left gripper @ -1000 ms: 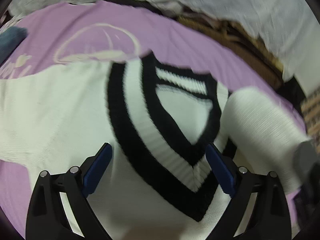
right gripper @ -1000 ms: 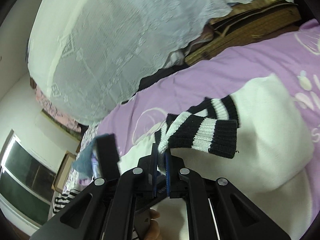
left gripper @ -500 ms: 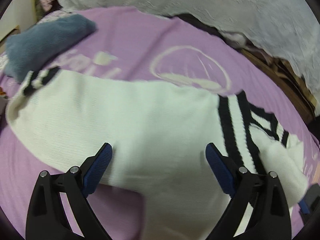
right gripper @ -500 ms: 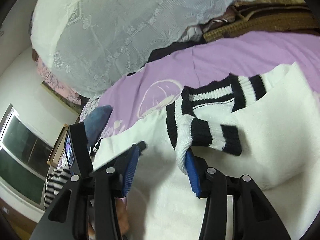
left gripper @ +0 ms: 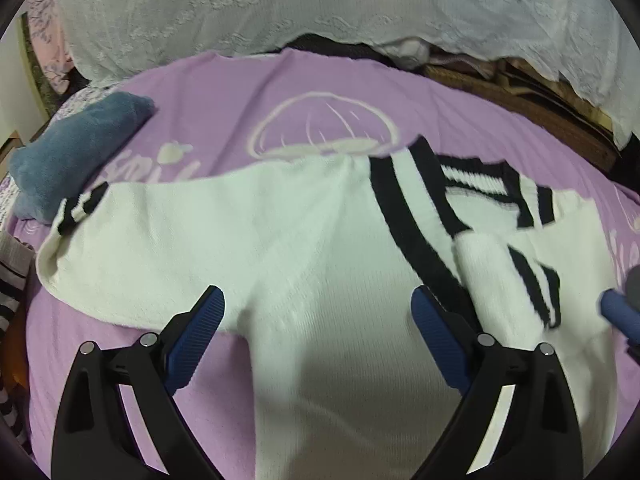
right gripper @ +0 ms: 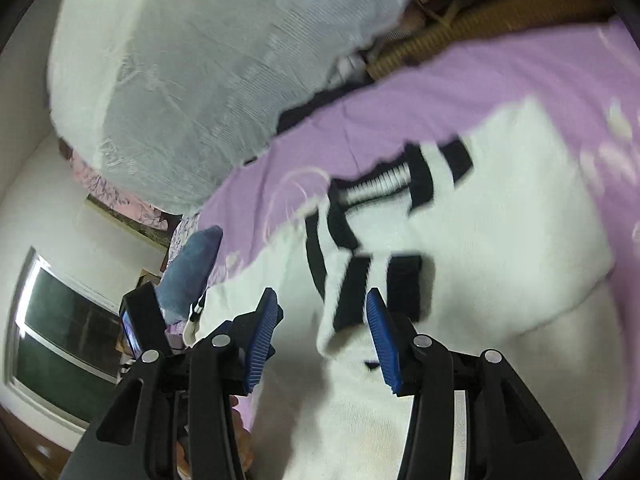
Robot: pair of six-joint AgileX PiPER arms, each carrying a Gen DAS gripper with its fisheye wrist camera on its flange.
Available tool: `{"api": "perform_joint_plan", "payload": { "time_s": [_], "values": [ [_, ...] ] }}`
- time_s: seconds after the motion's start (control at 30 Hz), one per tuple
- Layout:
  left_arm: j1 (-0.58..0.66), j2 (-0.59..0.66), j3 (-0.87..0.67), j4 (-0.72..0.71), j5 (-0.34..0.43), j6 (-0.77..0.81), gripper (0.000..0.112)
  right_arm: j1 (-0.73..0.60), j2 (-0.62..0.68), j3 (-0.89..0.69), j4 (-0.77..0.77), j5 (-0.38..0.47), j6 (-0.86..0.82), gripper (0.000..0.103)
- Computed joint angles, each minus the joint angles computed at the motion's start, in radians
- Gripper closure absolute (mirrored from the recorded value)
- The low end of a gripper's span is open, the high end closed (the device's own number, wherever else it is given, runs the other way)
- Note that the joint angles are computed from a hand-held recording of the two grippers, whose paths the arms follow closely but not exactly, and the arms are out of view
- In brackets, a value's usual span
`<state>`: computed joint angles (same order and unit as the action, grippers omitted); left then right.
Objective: Fold small clothes
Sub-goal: 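Fold the held sleeve across the sweater body with the right gripper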
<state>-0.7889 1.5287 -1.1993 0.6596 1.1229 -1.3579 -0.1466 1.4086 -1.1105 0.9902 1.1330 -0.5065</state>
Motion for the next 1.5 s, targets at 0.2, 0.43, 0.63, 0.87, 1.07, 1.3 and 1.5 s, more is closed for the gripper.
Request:
{"api": "perform_joint_plan", "payload": {
  "time_s": [0.2,0.43,0.63,0.87,1.07,1.3,1.5],
  "values": [
    [0.046,-0.033,0.04,-0.036,-0.023,0.003,0.021,0.051,0.047,0.04,-0.01,-0.012,0.082,0.054],
    [0.11,-0.126,0.104,-0.041,-0.025,-0.009,0.021,0.345,0.126,-0.058,-0.105,-0.329,0.25,0.083],
    [0.269,-0.306,0.211,-0.062,-0.061,-0.021,0.021,0.61,0.186,-0.179,-0.308,-0.336,0.294,0.042],
    [0.263,-0.303,0.204,-0.097,-0.102,0.027,0.021,0.358,0.019,-0.058,-0.171,-0.239,0.074,0.042],
    [0.069,-0.152,0.089,-0.017,-0.055,0.019,0.02,0.064,0.09,-0.13,-0.19,-0.194,0.062,0.059],
    [0.099,0.033,0.04,-0.091,-0.086,0.121,0.015,-0.064,0.218,-0.113,-0.241,-0.273,0.073,0.089],
    [0.087,0.006,0.055,-0.064,-0.094,0.08,0.014,-0.09,0.177,-0.052,-0.159,-0.309,0.019,0.097]
  ]
}}
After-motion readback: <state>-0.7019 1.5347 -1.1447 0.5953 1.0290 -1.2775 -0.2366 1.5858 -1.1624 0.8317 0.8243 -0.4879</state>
